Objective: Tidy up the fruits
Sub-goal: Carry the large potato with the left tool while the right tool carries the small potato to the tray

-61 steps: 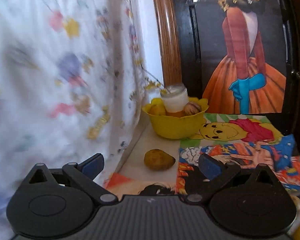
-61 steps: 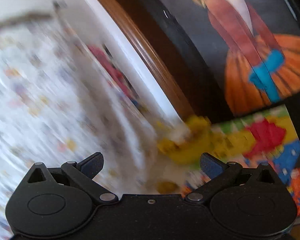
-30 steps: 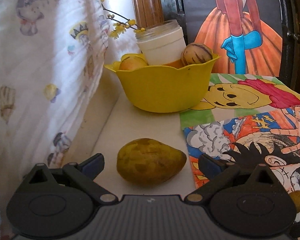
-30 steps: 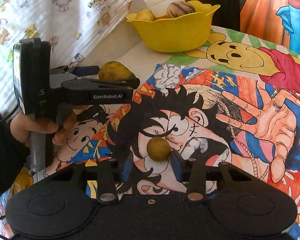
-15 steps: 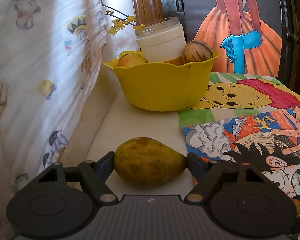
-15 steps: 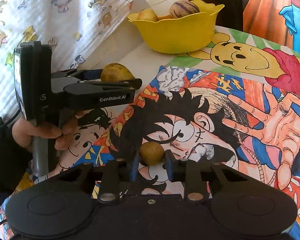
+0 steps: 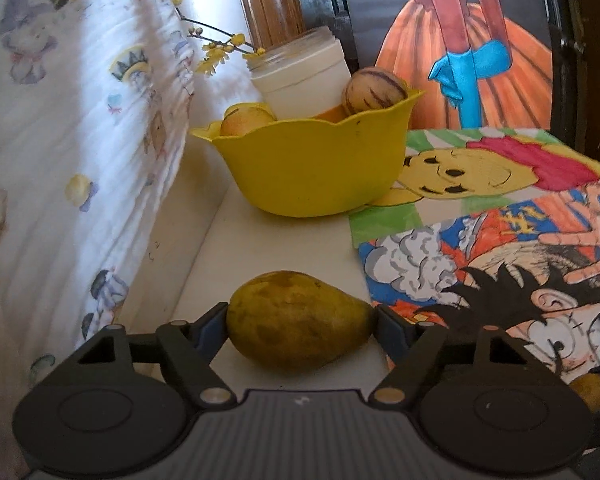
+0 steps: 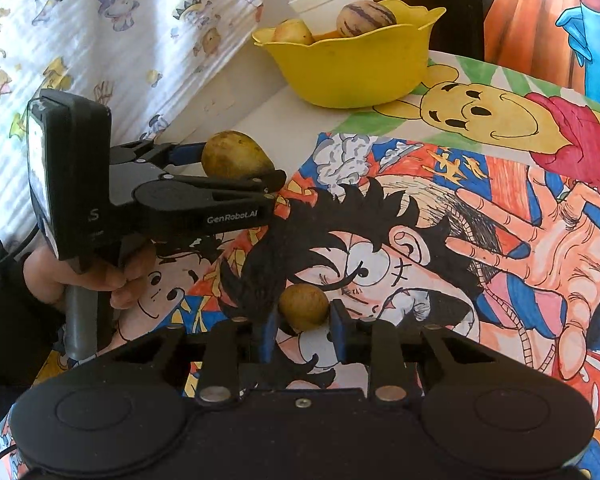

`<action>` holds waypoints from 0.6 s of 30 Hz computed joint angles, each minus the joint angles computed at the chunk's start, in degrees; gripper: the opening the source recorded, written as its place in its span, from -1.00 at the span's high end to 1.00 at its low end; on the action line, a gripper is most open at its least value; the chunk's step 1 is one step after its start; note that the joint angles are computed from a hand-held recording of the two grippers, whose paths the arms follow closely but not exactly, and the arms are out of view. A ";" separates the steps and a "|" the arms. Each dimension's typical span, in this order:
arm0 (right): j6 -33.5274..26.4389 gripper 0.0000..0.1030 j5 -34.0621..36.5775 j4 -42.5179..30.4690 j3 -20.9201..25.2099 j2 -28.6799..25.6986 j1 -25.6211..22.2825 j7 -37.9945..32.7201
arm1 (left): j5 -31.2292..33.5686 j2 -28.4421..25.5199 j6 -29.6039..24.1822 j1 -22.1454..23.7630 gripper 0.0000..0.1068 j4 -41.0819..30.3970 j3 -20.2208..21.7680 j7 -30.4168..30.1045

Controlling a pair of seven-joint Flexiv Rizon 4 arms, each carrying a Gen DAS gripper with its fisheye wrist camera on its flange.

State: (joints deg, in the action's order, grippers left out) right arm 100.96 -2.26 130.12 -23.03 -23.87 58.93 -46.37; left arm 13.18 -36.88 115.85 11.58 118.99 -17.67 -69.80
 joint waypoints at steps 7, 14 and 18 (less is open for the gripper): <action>0.19 0.42 0.25 -0.04 0.06 -0.10 0.00 0.08 | -0.42 0.04 0.18 0.04 -0.46 0.18 -0.03 -1.03; 0.41 0.42 0.78 -0.21 0.64 -0.20 -0.47 -0.03 | -1.12 3.15 -5.95 6.13 -0.44 3.15 -6.98 -4.21; 0.32 0.43 0.67 -0.23 1.24 -0.03 -1.27 -0.12 | -2.61 5.92 -7.71 7.17 -0.44 6.21 -8.40 -4.85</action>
